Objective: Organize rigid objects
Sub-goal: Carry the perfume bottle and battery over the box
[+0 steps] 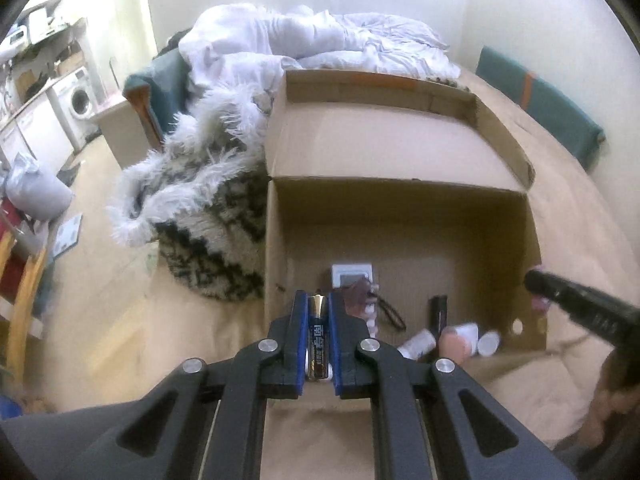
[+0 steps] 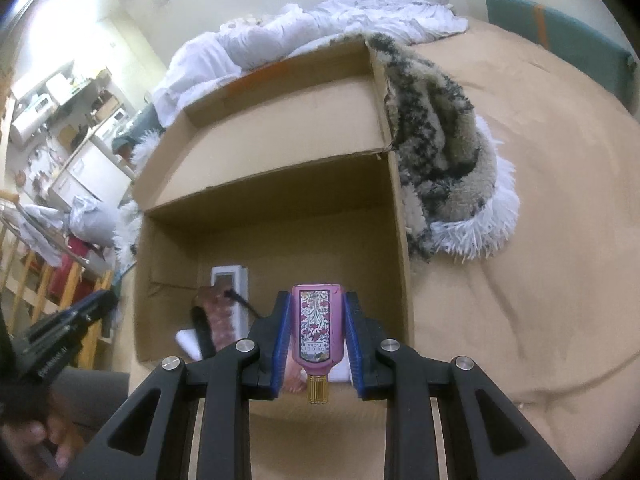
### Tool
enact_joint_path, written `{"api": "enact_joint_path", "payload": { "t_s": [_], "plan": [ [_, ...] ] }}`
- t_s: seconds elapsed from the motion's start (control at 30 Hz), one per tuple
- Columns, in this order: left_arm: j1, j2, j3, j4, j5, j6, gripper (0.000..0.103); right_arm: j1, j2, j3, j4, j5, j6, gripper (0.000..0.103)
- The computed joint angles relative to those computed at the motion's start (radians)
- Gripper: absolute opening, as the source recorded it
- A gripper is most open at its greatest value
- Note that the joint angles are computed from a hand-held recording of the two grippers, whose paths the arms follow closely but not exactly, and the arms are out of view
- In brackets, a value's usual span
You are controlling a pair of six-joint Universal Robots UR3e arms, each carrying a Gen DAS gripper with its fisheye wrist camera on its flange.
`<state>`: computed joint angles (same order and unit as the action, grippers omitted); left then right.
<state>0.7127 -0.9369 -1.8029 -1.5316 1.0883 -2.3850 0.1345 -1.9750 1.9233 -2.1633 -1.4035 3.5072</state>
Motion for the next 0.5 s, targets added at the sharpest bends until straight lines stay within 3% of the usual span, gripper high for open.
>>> {"api": "enact_joint_path", "payload": {
  "t_s": [0.23,0.5],
  "plan": [
    [-0.261,-0.153,-0.103,0.33,0.159,-0.175,0.009,0.056,0.148,-0.042,-0.055,-0.035,0.007,0.027],
    [-0.389,-0.259,-0.158,0.476,0.265,-0.225,0.009,0.084,0.223,-0.061,-0.043,-0.039,0.017,0.027]
  ]
}}
